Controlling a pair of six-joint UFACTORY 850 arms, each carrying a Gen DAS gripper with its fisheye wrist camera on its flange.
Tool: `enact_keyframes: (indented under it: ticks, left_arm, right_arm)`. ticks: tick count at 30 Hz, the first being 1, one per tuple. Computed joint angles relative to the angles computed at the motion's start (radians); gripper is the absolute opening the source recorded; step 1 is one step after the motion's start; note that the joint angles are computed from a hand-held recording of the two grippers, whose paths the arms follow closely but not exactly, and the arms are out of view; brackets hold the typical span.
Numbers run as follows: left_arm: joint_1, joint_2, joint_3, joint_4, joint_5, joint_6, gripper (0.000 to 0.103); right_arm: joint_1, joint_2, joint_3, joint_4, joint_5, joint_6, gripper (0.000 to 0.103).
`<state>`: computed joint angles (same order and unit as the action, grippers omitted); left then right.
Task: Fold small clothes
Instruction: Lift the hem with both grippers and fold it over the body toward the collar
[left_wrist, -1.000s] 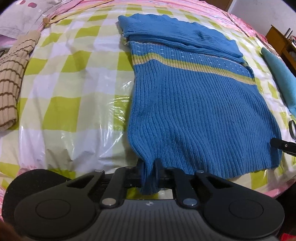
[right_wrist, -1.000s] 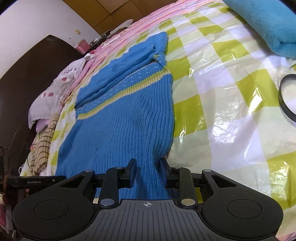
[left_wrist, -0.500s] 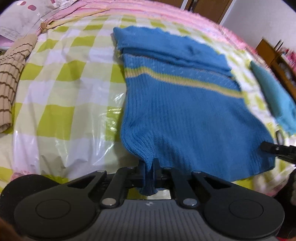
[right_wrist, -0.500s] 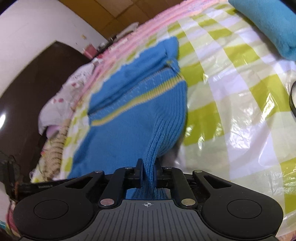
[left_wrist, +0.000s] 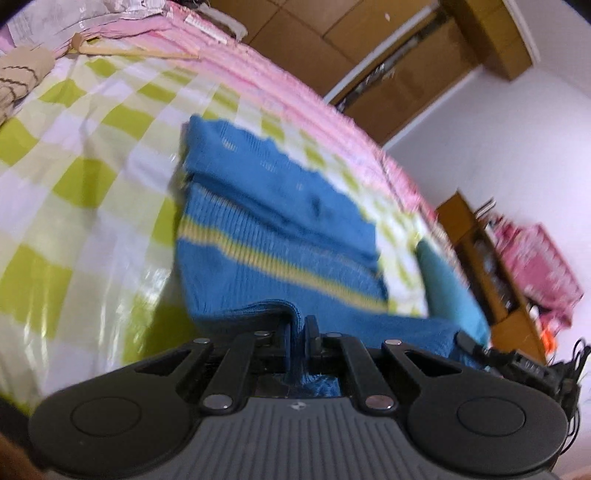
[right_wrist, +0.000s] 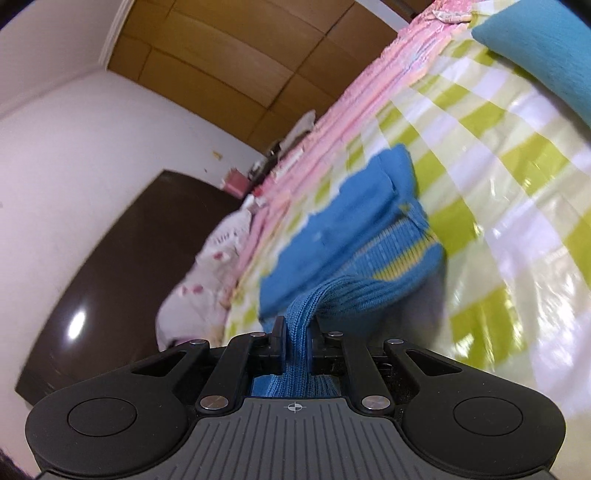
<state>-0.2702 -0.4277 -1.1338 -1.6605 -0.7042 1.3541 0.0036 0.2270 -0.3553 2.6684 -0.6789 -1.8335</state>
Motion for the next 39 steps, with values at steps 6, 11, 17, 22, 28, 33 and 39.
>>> enact_keyframes:
  ticks: [6, 11, 17, 22, 28, 33, 39]
  left_arm:
    - [-0.003, -0.068, -0.075, -0.187, -0.061, 0.102, 0.012]
    - [-0.018, -0.129, -0.155, -0.313, -0.079, 0.180, 0.012]
    - [-0.028, -0.173, -0.235, -0.367, -0.058, 0.221, 0.012]
    - [-0.034, -0.220, -0.305, -0.384, -0.029, 0.214, 0.012]
    - [-0.044, -0.280, -0.401, -0.393, 0.005, 0.209, 0.012]
    - [-0.049, -0.344, -0.492, -0.389, 0.042, 0.183, 0.012]
    - [-0.054, -0.426, -0.595, -0.346, 0.110, 0.113, 0.012]
  right_arm:
    - [-0.034, -0.094, -0.064, 0.049, -0.106, -0.019, 0.010]
    - [-0.052, -0.183, -0.140, 0.084, -0.165, -0.051, 0.010]
    - [-0.071, -0.275, -0.233, 0.090, -0.191, -0.078, 0.010]
    - [-0.085, -0.354, -0.312, 0.082, -0.182, -0.088, 0.010]
    - [-0.099, -0.417, -0.380, 0.083, -0.165, -0.104, 0.010]
    - [-0.106, -0.475, -0.444, 0.095, -0.162, -0.103, 0.010]
    - [-0.097, -0.555, -0.533, 0.121, -0.114, -0.106, 0.010]
